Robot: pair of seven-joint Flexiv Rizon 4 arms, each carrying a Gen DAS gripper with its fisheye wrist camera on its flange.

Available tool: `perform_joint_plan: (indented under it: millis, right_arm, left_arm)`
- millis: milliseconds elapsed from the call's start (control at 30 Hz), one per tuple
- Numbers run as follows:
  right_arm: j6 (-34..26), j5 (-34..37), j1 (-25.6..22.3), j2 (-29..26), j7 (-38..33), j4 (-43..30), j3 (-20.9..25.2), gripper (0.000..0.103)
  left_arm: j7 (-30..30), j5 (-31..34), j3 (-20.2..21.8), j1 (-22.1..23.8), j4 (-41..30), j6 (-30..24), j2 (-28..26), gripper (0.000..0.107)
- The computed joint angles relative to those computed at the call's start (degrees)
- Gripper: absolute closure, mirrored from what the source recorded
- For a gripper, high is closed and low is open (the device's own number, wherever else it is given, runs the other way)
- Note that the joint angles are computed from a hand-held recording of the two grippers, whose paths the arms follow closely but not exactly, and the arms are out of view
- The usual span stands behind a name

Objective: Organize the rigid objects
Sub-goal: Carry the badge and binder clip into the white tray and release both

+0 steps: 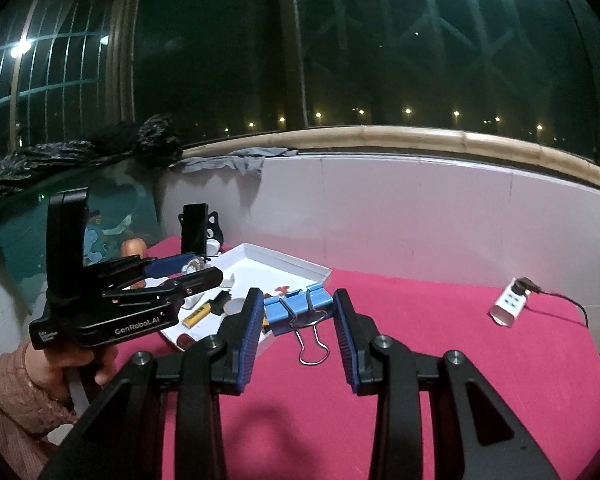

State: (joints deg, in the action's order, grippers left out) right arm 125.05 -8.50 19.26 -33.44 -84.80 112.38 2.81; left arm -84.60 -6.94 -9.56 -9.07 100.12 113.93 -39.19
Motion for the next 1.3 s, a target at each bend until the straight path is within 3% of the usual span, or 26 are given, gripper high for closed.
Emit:
perform_joint_plan:
  millis: [500, 1300]
  right_arm:
    - [-6.2, -2.4, 3.2, -3.3, 0.7, -7.6, 0.2, 0.068]
    - [-16.1, -8.6, 3.9, -10.0, 5.9, -20.2, 1.5, 0.068]
  left_arm:
    - [-5.0, 0.5, 0.9, 5.6, 3.9, 3.8, 0.7, 0.061]
    - [-4.0, -3.0, 4.2, 6.8, 1.0, 0.1, -2.4, 0.061]
